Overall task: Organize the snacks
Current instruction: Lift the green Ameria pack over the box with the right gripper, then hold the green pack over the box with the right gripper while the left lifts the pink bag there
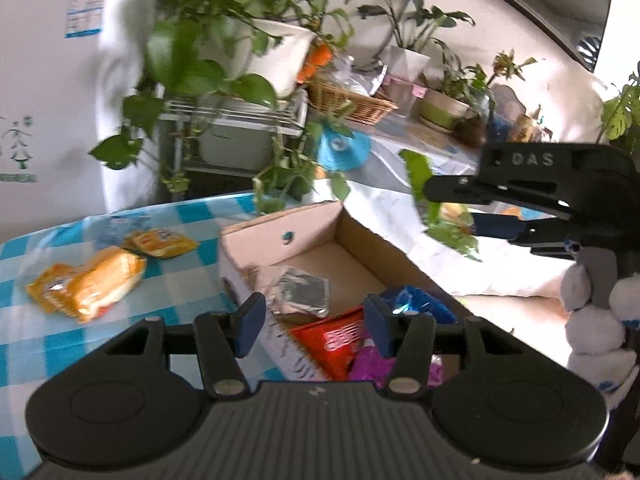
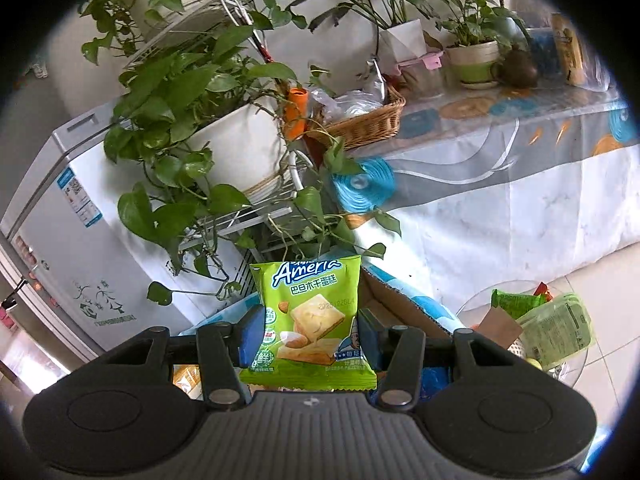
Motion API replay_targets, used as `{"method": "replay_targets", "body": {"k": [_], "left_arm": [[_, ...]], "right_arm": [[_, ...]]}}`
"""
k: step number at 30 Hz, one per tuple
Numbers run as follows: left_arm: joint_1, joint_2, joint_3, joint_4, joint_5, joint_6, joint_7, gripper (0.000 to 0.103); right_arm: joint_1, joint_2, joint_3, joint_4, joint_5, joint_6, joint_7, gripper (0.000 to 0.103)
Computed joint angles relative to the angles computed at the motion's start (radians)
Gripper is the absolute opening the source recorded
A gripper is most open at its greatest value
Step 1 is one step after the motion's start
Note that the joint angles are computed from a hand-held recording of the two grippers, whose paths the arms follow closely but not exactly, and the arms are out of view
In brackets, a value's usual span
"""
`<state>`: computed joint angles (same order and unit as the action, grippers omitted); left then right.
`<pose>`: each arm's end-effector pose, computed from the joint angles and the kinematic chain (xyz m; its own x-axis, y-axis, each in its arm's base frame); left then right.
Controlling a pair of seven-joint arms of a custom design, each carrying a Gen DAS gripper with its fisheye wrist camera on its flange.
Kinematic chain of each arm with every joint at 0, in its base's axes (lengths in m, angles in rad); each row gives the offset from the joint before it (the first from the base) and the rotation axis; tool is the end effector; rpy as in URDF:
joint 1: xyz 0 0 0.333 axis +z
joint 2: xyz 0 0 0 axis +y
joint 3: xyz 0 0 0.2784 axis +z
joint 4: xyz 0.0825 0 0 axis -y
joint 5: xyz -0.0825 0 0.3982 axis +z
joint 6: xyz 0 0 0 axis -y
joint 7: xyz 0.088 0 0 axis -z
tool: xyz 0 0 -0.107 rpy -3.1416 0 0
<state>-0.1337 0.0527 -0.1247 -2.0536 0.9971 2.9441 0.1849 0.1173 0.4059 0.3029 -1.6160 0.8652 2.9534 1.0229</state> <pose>0.5709 -0.2068 0.4432 0.1103 -0.9681 0.2248 -0.5841 -0.2461 -0.7734 0.6764 0.2135 0.4476 0.3051 -0.8455 -0.4382 -0.6498 0.1516 -0.7449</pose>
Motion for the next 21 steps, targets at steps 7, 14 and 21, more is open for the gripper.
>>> {"method": "replay_targets", "body": {"k": [7,14,21], "left_arm": [[-0.015,0.061,0.019,0.037,-0.18,0.029,0.185,0.054],[0.034,-0.066,0.006,-0.173,-0.364,0.018,0.355,0.066],[0.053,-0.09,-0.037,-0.268,-0.584,-0.026,0.451,0.073]], "right_arm": [[0.042,0.027,-0.06,0.034,-0.143,-0.06,0.148,0.056],[0.017,0.023,-0.028,0.031,-0.132,-0.075,0.126,0.057],[0.02,0.026,-0.023,0.037,-0.122,-0.077,0.101,0.057]]}}
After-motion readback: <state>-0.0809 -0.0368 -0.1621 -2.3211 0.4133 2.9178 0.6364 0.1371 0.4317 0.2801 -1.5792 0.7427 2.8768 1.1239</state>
